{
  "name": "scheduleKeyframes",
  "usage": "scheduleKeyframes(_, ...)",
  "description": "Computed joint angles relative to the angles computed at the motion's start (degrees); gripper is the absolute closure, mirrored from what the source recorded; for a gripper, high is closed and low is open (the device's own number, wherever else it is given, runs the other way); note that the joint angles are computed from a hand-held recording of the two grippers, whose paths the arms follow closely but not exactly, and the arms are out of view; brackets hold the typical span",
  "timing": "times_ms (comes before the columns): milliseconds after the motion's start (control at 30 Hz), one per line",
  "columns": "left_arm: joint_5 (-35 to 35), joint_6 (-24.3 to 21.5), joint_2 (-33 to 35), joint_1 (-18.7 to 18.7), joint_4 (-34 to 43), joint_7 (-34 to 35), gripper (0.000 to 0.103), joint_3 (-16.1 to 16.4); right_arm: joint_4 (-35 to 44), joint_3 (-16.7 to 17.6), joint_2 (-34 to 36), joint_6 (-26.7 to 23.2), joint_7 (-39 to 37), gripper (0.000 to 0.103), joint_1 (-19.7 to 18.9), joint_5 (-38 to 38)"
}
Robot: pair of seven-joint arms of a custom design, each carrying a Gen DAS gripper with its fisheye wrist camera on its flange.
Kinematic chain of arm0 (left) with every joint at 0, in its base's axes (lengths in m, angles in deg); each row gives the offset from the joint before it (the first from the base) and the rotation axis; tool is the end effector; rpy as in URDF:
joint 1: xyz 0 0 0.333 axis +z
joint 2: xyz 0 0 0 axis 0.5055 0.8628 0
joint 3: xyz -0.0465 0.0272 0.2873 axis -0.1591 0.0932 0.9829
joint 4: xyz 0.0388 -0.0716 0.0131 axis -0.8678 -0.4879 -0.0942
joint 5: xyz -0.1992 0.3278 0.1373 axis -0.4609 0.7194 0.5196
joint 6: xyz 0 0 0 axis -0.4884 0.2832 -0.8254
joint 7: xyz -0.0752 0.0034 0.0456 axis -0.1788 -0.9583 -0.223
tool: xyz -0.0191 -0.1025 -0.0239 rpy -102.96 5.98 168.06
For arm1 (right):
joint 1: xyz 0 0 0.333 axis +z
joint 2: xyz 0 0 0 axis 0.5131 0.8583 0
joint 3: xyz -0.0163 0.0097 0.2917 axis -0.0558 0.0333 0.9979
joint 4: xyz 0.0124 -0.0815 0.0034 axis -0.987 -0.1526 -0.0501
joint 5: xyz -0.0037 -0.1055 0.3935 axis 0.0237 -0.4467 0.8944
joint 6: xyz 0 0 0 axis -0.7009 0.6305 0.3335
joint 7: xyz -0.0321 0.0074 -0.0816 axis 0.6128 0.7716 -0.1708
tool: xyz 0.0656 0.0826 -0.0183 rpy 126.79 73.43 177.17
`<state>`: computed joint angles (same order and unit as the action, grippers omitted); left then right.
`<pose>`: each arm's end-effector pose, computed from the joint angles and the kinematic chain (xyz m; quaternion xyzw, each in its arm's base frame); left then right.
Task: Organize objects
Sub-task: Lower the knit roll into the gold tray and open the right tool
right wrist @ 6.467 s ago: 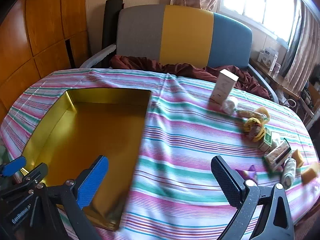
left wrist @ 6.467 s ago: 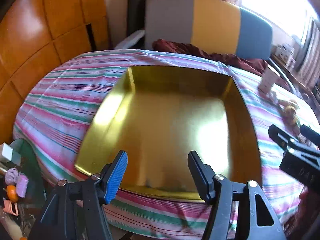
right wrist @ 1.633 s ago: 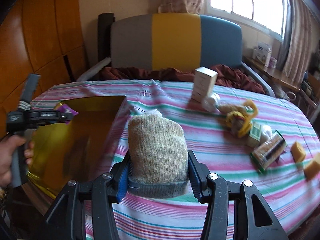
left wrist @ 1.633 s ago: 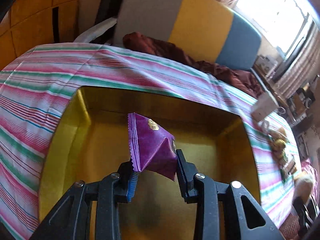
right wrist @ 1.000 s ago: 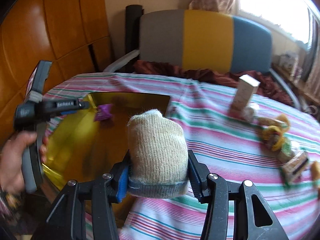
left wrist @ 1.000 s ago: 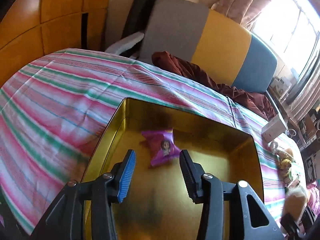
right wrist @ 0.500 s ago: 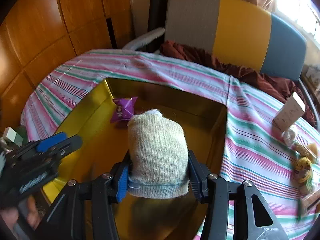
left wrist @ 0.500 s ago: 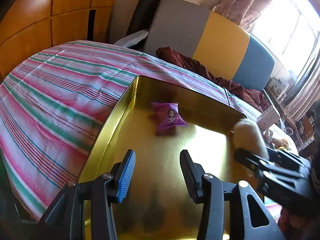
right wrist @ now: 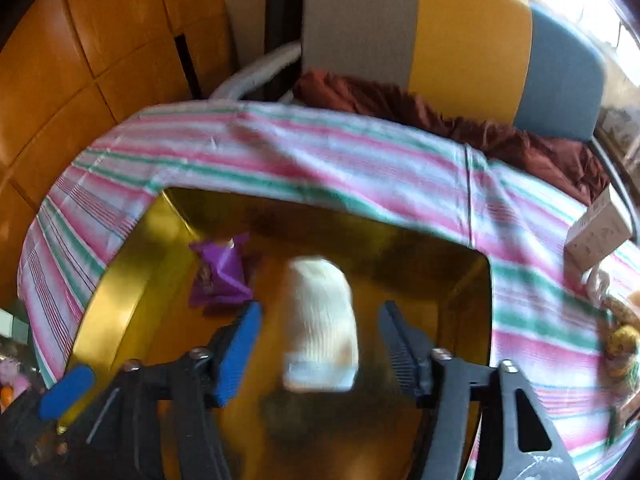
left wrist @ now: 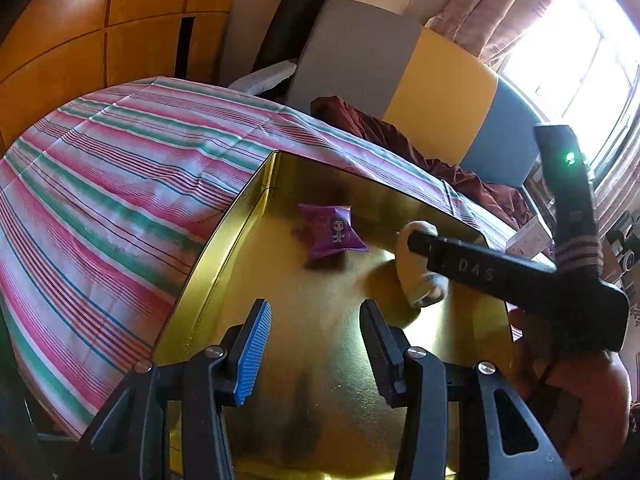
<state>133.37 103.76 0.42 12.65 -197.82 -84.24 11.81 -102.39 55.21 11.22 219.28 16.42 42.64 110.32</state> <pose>0.3574 -0.2788 0.2897 -0.8660 0.3583 -0.2660 0.2258 0.5372 0.1240 0.2831 -0.8913 0.3487 -0.0862 0.2768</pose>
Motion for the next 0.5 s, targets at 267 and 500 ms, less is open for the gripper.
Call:
scheduleKeyframes(267, 0.94, 0.21, 1.49, -0.48, 1.6, -0.13, 0.056, -0.17, -2.55, -2.02, -5.22, -5.52, -7.11, 0.023, -1.54, 7.43)
scheduleKeyframes(500, 1.87, -0.49, 3.36, -1.72, 4.26, 1.59, 0.056, -0.41, -4.57, -4.69, -8.2, -8.65, -8.13, 0.022, -3.4, 6.93)
